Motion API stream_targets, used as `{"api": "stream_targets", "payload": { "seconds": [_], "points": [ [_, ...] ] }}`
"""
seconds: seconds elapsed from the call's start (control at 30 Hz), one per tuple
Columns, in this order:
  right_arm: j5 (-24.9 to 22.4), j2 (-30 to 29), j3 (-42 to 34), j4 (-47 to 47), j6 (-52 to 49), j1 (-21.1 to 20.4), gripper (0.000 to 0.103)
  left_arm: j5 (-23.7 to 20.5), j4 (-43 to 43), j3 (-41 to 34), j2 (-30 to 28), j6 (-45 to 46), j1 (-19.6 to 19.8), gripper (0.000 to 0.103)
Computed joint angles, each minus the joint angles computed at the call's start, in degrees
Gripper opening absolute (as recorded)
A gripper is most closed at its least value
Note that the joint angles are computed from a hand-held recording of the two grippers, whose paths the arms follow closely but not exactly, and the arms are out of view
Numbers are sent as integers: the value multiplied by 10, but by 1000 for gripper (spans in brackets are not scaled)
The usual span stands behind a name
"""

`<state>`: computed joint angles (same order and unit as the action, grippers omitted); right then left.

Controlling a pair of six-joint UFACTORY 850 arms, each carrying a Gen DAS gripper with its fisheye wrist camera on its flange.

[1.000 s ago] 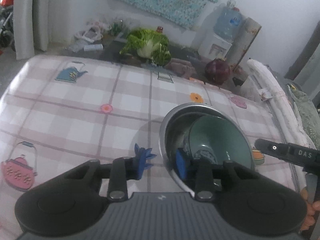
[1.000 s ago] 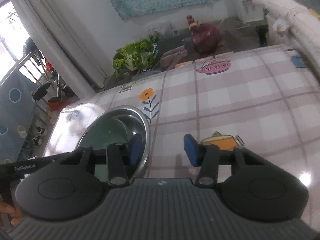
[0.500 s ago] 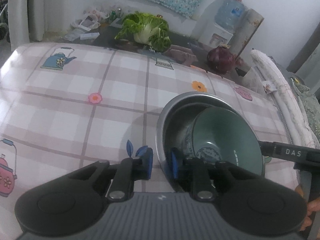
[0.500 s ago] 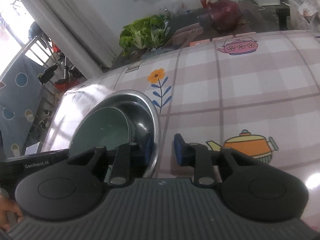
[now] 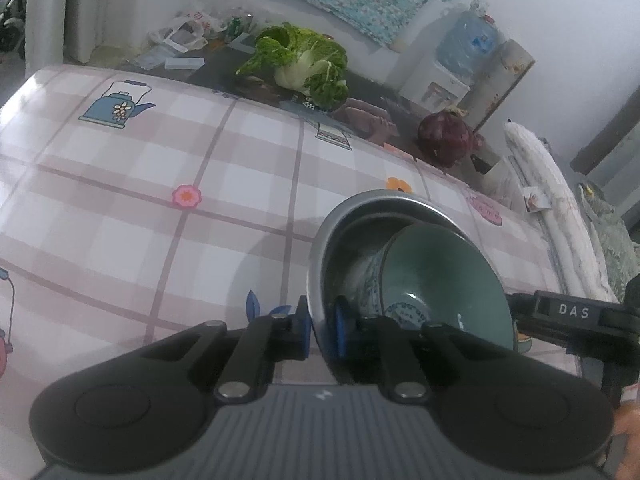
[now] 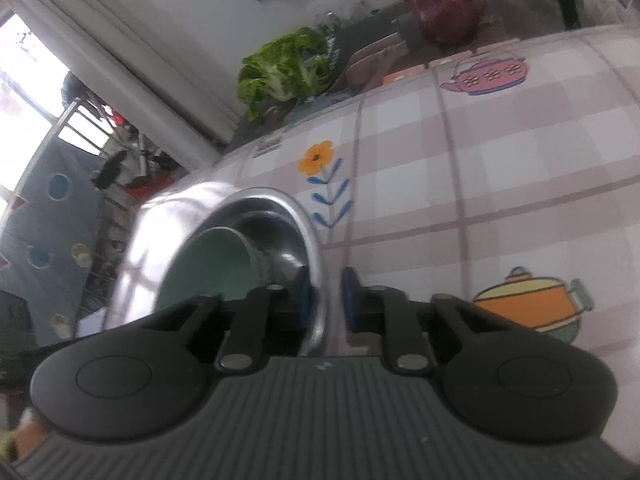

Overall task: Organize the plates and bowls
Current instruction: 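Lift and carry the nested steel and green bowls toward the plate stack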

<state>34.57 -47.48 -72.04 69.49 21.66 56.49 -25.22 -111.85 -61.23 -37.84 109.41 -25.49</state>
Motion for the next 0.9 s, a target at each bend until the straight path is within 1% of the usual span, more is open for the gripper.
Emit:
{"api": "stream_targets", "payload": {
  "seconds": [0.03,0.1,0.27,0.43,0.9],
  "points": [
    [-1,0,-1,1,-1,0,8,0,0,0,0,-3,0,11],
    [-2,-3,-13,38,-48,1,8,1,2,1,1,-8,0,11],
    [3,-2,-9,31,-25,5,8,-7,17,3,3,-22,3,11],
    [10,-2,-6,19,8,10,8,-11,4,10,13,-11,5,10],
    [31,16,0,52,-18,24,8,-18,-12,39,52,-2,4,10]
  ]
}}
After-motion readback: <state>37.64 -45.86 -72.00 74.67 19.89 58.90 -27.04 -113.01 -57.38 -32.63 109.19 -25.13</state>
